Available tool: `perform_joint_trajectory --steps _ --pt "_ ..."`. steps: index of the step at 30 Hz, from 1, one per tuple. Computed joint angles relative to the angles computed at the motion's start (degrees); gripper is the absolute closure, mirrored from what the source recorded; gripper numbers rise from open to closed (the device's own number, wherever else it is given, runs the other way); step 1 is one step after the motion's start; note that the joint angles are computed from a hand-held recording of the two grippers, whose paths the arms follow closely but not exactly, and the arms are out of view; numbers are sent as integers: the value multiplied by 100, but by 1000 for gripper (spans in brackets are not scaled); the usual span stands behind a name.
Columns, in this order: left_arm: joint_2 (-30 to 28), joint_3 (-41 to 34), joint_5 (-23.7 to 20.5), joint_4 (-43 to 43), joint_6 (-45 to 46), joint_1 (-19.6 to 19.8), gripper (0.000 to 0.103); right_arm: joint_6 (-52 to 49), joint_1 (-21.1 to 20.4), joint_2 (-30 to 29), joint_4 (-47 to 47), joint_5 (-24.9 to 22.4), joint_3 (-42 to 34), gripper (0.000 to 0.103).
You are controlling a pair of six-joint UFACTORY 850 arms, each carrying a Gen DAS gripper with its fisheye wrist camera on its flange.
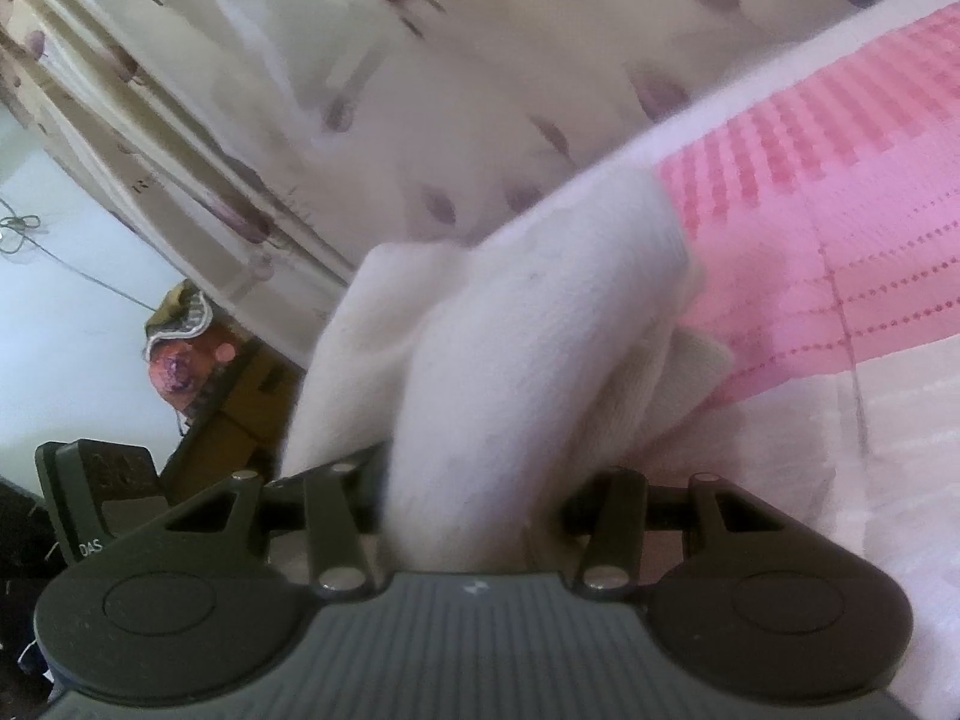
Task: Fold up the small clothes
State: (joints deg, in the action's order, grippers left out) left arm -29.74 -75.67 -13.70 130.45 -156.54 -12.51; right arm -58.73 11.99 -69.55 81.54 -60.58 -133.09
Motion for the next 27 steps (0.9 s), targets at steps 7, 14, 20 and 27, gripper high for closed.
perform_joint_trajectory --steps 7,14,20,27 --pt "-164 -32 -204 -539 481 31 24 -230 12 145 -250 533 315 49" --pt "-119 124 -1157 -1363 1653 -197 0 -2147 126 1370 228 2038 2278 24" --pt "41 364 -2239 -1840 2301 -559 0 -4882 124 2416 2442 2564 3991 20" --pt "459 864 -3191 -1331 1774 -948 0 -7127 78 3287 4467 2109 5409 3"
